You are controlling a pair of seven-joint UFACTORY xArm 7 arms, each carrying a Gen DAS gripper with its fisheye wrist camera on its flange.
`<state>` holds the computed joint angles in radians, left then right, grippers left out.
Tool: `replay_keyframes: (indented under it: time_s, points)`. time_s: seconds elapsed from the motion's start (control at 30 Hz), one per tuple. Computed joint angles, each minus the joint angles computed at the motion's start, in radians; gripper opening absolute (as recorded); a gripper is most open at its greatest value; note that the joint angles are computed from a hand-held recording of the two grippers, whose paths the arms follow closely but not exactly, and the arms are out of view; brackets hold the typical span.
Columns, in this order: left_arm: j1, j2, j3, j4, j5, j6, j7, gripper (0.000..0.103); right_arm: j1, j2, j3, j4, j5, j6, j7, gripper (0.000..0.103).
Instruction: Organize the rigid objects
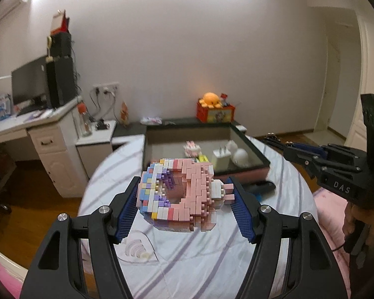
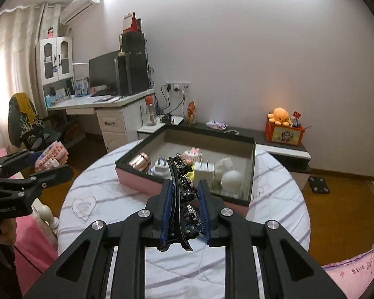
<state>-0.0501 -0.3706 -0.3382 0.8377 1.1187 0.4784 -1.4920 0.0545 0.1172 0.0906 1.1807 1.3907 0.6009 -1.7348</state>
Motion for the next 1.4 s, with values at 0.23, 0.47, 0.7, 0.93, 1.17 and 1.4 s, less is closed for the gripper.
replay_keyframes:
  time_s: [0.23,0.47,0.7,0.93,1.17,1.4]
  points:
    - [0.003,-0.009,-0.021,0.058,0.026,0.094,-0.006,0.069,0.006,-0.016,0.003,0.029,0.094,-0.013,-0.051,0.021]
    - [-0.017,0.003,-0.02,0.114,0.061,0.177,0.019,0.069,0.018,-0.015,-0.002,0.062,0.116,-0.008,-0.065,0.021]
    - [-0.028,0.039,0.004,0.164,0.098,0.199,0.034,0.069,0.021,0.015,0.008,0.11,0.109,-0.022,-0.058,0.021]
    - [-0.059,0.132,0.041,0.234,0.125,0.219,0.048,0.069,0.023,0.095,0.032,0.192,0.071,-0.059,-0.02,0.021]
    - [-0.097,0.274,0.129,0.336,0.133,0.165,0.096,0.069,0.005,0.25,0.074,0.353,-0.064,-0.087,0.096,0.021]
    - [-0.133,0.474,0.238,0.491,0.034,0.092,0.209,0.069,0.013,0.439,0.086,0.555,-0.297,-0.106,0.314,0.021]
